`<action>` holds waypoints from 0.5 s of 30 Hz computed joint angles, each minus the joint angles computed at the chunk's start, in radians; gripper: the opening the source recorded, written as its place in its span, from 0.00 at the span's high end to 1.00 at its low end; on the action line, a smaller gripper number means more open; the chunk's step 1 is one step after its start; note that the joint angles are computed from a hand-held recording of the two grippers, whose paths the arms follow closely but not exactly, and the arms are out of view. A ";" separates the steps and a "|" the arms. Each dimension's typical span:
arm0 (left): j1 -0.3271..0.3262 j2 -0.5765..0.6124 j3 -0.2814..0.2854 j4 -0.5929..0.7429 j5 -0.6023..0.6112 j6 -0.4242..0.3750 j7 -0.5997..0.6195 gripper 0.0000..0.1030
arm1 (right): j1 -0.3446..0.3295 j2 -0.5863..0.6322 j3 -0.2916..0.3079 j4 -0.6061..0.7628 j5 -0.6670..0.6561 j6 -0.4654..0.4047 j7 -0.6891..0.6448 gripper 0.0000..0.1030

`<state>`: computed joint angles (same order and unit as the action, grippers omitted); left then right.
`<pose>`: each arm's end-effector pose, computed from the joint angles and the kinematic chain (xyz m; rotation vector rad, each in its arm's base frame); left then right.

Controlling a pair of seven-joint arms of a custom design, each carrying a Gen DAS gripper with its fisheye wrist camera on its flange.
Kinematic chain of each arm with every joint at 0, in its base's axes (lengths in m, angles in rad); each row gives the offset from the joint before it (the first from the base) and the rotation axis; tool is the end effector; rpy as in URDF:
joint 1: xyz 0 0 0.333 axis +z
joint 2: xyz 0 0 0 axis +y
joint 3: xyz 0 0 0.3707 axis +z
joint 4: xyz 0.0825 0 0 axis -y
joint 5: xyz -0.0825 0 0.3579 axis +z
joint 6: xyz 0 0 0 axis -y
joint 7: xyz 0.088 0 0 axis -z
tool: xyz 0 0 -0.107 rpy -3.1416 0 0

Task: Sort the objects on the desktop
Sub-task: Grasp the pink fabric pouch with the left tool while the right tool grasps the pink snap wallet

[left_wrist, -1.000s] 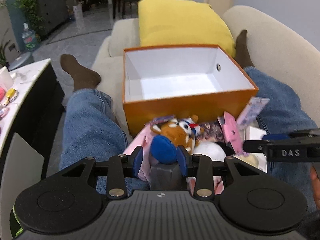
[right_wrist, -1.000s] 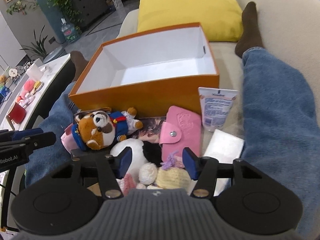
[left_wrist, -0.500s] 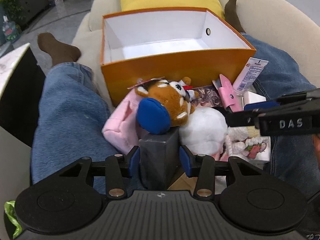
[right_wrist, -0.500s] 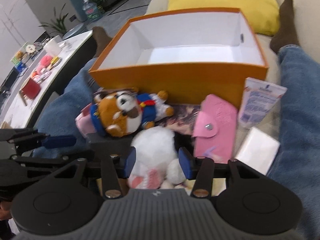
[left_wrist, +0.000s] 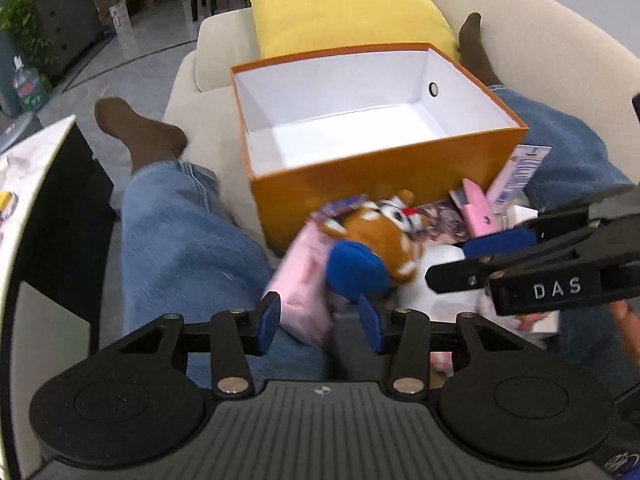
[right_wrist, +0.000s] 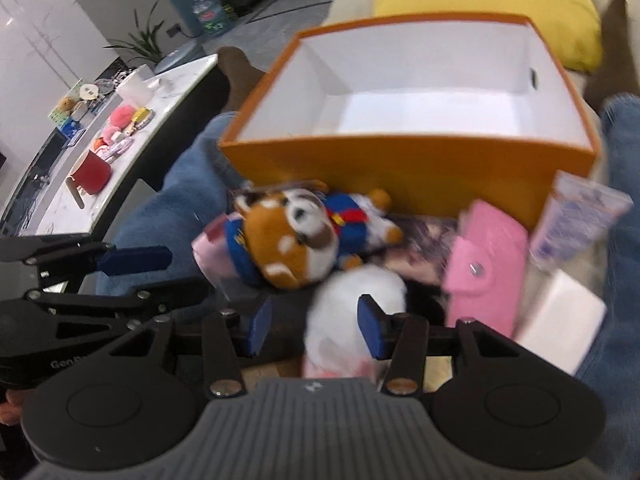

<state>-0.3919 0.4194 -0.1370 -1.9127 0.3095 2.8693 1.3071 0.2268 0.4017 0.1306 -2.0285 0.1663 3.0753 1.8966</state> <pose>0.5764 -0.3429 0.4052 -1.3930 2.3841 -0.6498 0.6174 0.2059 0.3926 -1.6256 1.9053 -0.2292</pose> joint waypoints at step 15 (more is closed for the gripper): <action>0.077 0.207 -0.098 0.336 -0.166 -0.322 0.407 0.50 | 0.185 0.043 -0.331 0.122 -0.235 -0.233 0.344 0.43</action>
